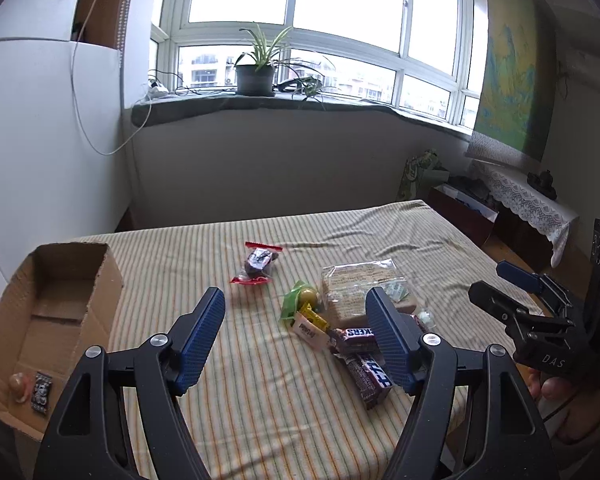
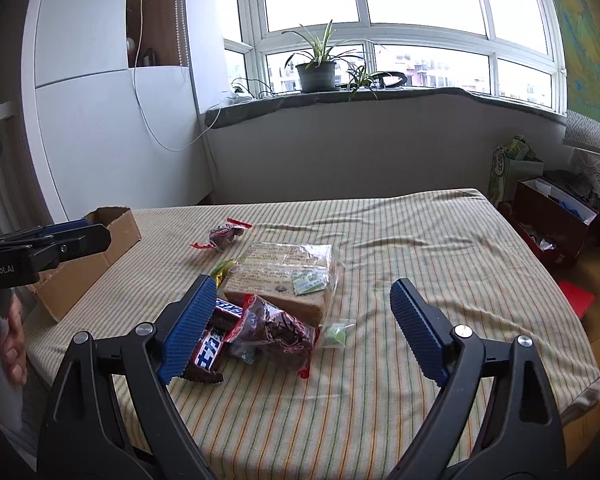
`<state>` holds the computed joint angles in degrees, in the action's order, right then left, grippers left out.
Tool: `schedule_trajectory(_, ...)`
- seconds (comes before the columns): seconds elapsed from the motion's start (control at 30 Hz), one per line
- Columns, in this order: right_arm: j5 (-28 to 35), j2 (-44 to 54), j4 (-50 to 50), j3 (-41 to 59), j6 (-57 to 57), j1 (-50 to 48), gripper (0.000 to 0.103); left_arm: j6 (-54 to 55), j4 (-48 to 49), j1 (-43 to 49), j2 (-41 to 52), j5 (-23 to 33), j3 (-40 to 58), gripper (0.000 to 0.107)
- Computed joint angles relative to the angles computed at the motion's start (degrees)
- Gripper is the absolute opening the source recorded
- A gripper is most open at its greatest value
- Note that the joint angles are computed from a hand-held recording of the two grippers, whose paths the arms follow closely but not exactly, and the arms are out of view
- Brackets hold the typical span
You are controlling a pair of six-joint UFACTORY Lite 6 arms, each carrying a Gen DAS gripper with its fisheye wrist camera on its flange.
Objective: Organize snacks
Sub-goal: 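Move both open tools back over the snack pile, then grasp the blue-white Snickers bar with left tool while right tool grasps the red chocolate bag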
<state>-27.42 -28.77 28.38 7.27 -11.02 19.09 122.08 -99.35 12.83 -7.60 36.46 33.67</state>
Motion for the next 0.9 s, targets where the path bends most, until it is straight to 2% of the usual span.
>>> schedule_trajectory(0.07, -2.2, 2.3, 0.8, -1.6, 0.2, 1.2, 0.091, 1.3, -1.6, -1.1, 1.2, 0.1, -1.3, 0.08)
schedule_trajectory(0.17, -8.1, 8.2, 8.2, -3.3, -4.1, 6.8, 0.091, 3.9, -4.8, -3.5, 4.4, -0.3, -3.4, 0.08)
schedule_trajectory(0.43, -17.8, 18.5, 12.5, -5.9, -3.0, 14.2, 0.091, 19.1, -20.1, -10.8, 12.0, -1.9, -9.9, 0.08)
schedule_trajectory(0.53, -17.6, 19.6, 13.0, -4.1, -6.0, 14.0, 0.091, 18.8, -21.4, -12.6, 12.5, -2.6, -9.8, 0.08)
schedule_trajectory(0.67, -16.6, 22.5, 7.1, -0.7, -6.2, 10.1, 0.091, 21.0, -25.9, -15.8, 13.7, -3.8, -8.6, 0.08)
schedule_trajectory(0.8, -13.9, 27.9, 0.3, 4.8, -6.6, 5.2, 0.083, 20.2, -25.7, -16.6, 17.5, -4.0, -5.7, 0.08)
schedule_trajectory(0.9, -12.2, 31.5, -0.7, 9.1, -9.6, 4.3, 0.076, 19.7, -25.5, -16.5, 19.5, -3.7, -4.1, 0.079)
